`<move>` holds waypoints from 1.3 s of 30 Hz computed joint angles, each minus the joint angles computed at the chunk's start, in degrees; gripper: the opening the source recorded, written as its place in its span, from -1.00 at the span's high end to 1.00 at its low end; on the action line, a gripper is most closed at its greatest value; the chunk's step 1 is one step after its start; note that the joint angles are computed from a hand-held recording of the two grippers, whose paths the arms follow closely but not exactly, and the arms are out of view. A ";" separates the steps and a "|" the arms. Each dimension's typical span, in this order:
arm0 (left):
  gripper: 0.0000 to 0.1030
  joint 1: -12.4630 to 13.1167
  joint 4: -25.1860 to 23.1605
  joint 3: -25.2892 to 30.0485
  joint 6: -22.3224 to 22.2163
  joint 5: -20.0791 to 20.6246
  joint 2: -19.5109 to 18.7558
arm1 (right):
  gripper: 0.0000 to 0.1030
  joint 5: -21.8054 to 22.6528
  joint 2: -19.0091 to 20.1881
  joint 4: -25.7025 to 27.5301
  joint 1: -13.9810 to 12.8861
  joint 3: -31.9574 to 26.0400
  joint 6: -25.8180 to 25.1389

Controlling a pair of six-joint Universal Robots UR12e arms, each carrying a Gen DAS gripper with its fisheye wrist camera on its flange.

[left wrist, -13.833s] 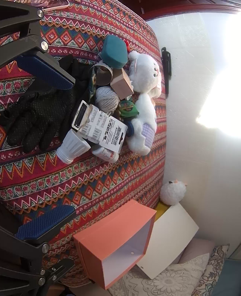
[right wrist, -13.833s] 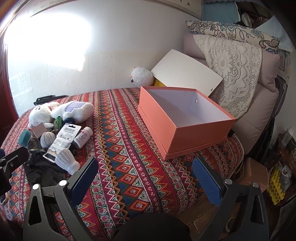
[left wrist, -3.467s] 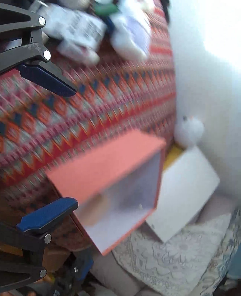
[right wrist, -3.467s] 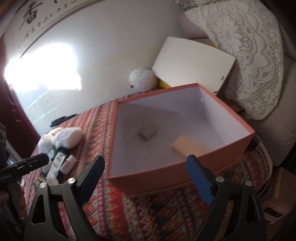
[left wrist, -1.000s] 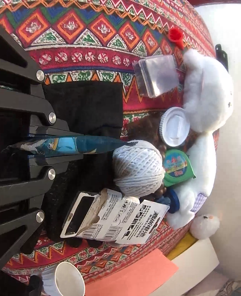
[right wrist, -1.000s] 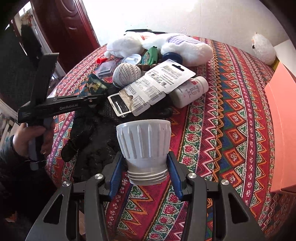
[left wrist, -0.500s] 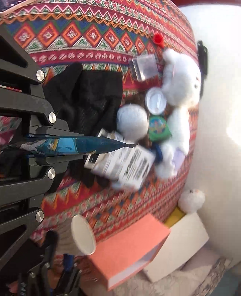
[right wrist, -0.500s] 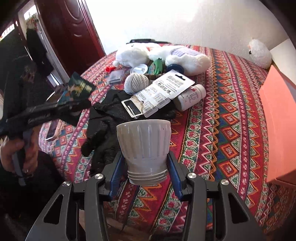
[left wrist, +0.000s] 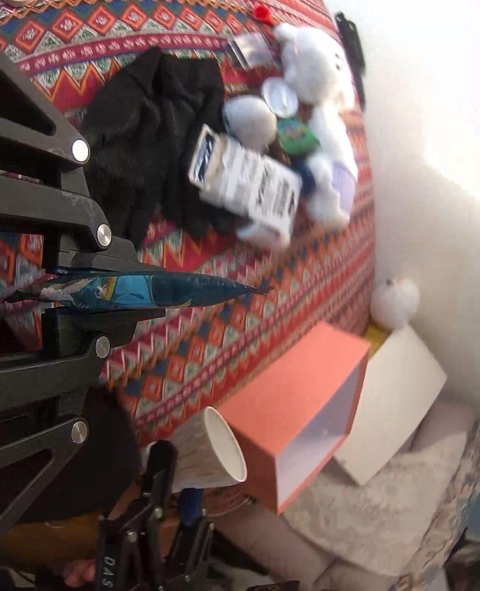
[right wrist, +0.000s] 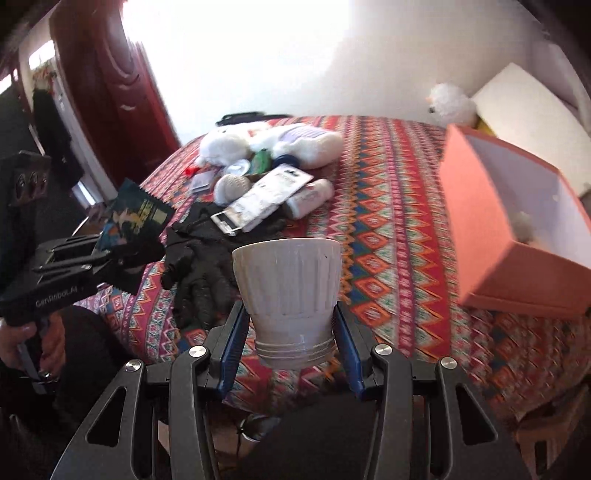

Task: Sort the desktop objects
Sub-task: 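Carry the cup and snack packet over the salmon box, then release the cup and snack packet into the salmon box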

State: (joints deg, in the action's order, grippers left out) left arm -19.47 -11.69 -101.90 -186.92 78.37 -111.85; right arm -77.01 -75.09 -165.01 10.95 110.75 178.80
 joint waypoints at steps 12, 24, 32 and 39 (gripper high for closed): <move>0.89 -6.59 -5.19 11.38 8.60 -2.33 -4.87 | 0.05 -4.07 -6.89 -7.48 -7.14 7.93 6.28; 0.89 -10.14 -14.78 35.01 12.27 -2.74 -17.01 | 0.05 -7.05 -6.67 -13.70 -14.73 6.78 9.14; 0.89 -10.85 -25.50 55.16 10.57 -1.01 -28.99 | 0.05 -7.85 -0.68 -12.70 -17.64 -0.42 10.57; -0.07 -10.55 -37.35 74.28 11.41 -0.19 -39.79 | 0.01 -8.57 7.08 -8.08 -18.15 -9.74 10.59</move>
